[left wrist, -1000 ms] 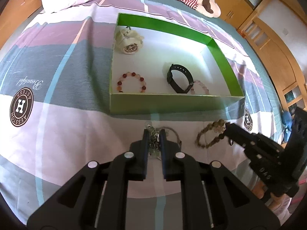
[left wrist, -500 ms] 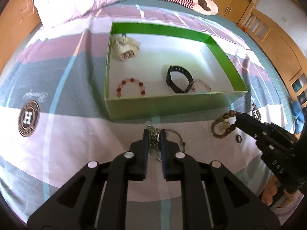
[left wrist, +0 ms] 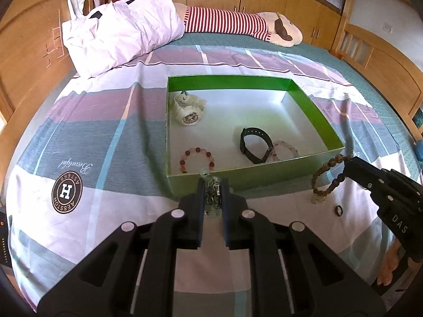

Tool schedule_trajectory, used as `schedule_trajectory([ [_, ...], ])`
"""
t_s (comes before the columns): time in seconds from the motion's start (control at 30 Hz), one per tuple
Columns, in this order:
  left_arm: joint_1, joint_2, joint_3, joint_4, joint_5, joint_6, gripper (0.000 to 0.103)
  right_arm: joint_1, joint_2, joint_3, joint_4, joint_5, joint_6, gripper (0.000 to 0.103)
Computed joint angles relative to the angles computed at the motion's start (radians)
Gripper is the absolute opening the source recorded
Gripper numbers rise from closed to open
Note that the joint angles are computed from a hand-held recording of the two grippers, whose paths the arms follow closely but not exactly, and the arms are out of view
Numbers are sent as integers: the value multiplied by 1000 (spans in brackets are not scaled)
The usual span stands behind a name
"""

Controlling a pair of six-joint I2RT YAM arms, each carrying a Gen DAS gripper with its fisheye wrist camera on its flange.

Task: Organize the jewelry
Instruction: 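Carry the silver charm and brown bead bracelet into the green box and open both grippers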

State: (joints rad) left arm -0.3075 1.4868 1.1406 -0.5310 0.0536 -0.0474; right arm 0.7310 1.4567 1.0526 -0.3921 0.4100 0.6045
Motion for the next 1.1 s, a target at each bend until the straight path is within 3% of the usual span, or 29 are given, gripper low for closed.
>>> schedule_trajectory([
  [0.23,6,-26,-8,35,-21,-23,11,-21,-38,-7,46,-11,-21,12],
  [0.33,26,-6,55,47,31,-41,11,-63,-41,29,83,-34,-53,12],
  [0.47,32,72,144,73,36,-44,11,-128,-2,90,113,-63,-84,12],
  [0.7,38,290,329,-19,98,-56,12,-224,158,176,74,-150,-64,12],
  [0.73,33,309,339,-19,101,-49,13,-234,181,192,50,-176,-61,12],
  [0.77,30,321,345,-17,109,-39,29,-238,191,200,36,-193,-57,13],
  [0.8,27,327,344,-14,112,-37,52,-240,194,206,23,-210,-53,23],
  [0.83,27,327,336,-4,114,-43,57,-239,188,205,18,-215,-52,38],
  [0.9,27,323,335,-25,134,-56,56,-223,136,180,16,-195,-57,52],
  [1.03,37,236,276,-83,188,-41,56,-212,17,131,-74,-194,-61,61],
  [1.1,39,178,212,-104,197,-25,66,-213,-19,107,-141,-187,-48,66],
])
